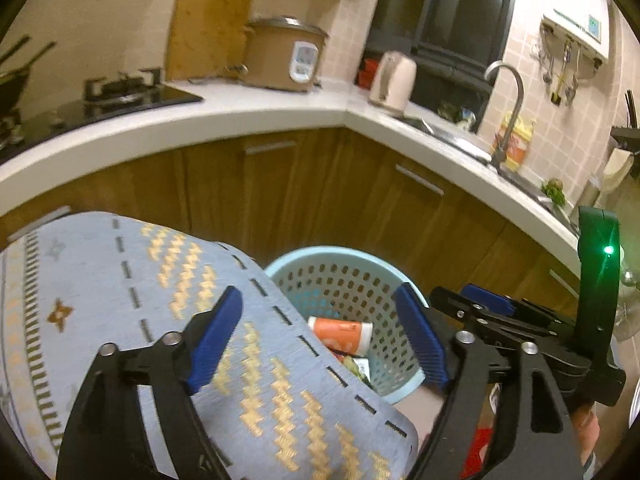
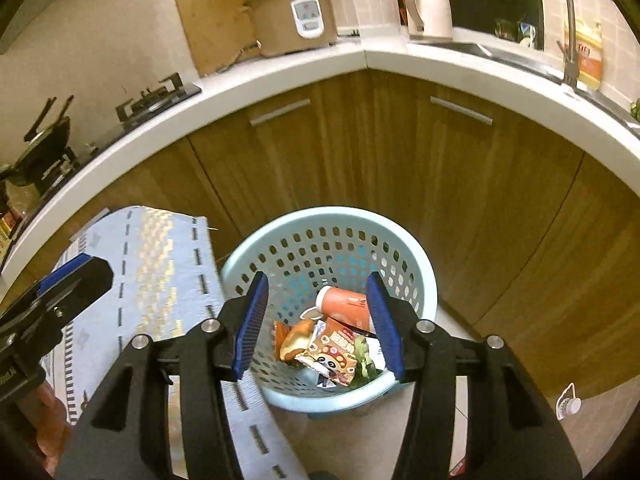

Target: Collect trash

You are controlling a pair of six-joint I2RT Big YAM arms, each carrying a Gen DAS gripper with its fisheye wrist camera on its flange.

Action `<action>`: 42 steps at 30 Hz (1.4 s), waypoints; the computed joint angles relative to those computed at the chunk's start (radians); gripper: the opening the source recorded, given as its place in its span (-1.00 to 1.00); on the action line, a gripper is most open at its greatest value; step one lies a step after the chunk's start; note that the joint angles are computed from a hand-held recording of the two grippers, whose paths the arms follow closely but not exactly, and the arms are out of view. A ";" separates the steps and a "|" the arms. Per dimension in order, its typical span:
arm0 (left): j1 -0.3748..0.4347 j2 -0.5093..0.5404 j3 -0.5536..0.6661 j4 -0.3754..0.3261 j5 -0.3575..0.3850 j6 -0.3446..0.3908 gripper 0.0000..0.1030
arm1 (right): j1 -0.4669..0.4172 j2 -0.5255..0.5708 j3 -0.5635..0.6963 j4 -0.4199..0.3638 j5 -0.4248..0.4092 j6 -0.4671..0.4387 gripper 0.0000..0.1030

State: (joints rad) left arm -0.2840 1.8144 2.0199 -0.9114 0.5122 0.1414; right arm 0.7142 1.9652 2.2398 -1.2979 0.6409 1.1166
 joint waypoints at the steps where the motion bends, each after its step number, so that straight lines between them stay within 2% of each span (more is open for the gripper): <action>1: 0.006 -0.019 -0.026 0.026 -0.003 -0.008 0.59 | 0.008 0.003 0.009 -0.006 0.013 0.000 -0.01; 3: 0.015 -0.063 -0.092 0.085 -0.020 -0.019 0.63 | 0.025 0.012 0.033 -0.025 0.046 0.005 -0.01; 6: 0.026 -0.129 -0.204 0.195 -0.072 -0.033 0.65 | 0.052 0.012 0.037 -0.013 0.111 0.001 -0.01; 9: 0.035 -0.179 -0.307 0.303 -0.135 -0.071 0.66 | 0.079 0.047 0.094 -0.064 0.183 0.024 -0.01; 11: 0.040 -0.194 -0.344 0.351 -0.138 -0.071 0.66 | 0.094 0.078 0.149 -0.114 0.225 0.032 -0.01; 13: 0.046 -0.217 -0.402 0.447 -0.119 -0.066 0.65 | 0.105 0.104 0.193 -0.158 0.256 0.046 -0.01; 15: 0.046 -0.229 -0.433 0.504 -0.136 -0.069 0.65 | 0.113 0.118 0.217 -0.183 0.276 0.058 -0.01; 18: 0.046 -0.222 -0.432 0.492 -0.145 -0.049 0.66 | 0.121 0.142 0.258 -0.237 0.298 0.090 -0.01; 20: 0.040 -0.222 -0.432 0.477 -0.164 -0.030 0.67 | 0.122 0.139 0.248 -0.235 0.299 0.101 -0.01; 21: 0.037 -0.223 -0.432 0.467 -0.173 -0.013 0.74 | 0.123 0.139 0.246 -0.235 0.301 0.109 -0.01; 28: 0.030 -0.240 -0.466 0.481 -0.205 0.036 0.80 | 0.128 0.148 0.232 -0.245 0.294 0.123 0.02; 35: 0.044 -0.241 -0.460 0.481 -0.204 -0.004 0.84 | 0.135 0.146 0.222 -0.239 0.301 0.124 0.04; 37: 0.045 -0.240 -0.457 0.479 -0.206 -0.003 0.84 | 0.137 0.150 0.229 -0.236 0.298 0.119 0.09; 39: 0.045 -0.241 -0.458 0.482 -0.206 -0.003 0.84 | 0.135 0.132 0.199 -0.196 0.284 0.106 0.12; 42: 0.045 -0.243 -0.462 0.493 -0.212 0.000 0.84 | 0.135 0.137 0.210 -0.204 0.290 0.105 0.12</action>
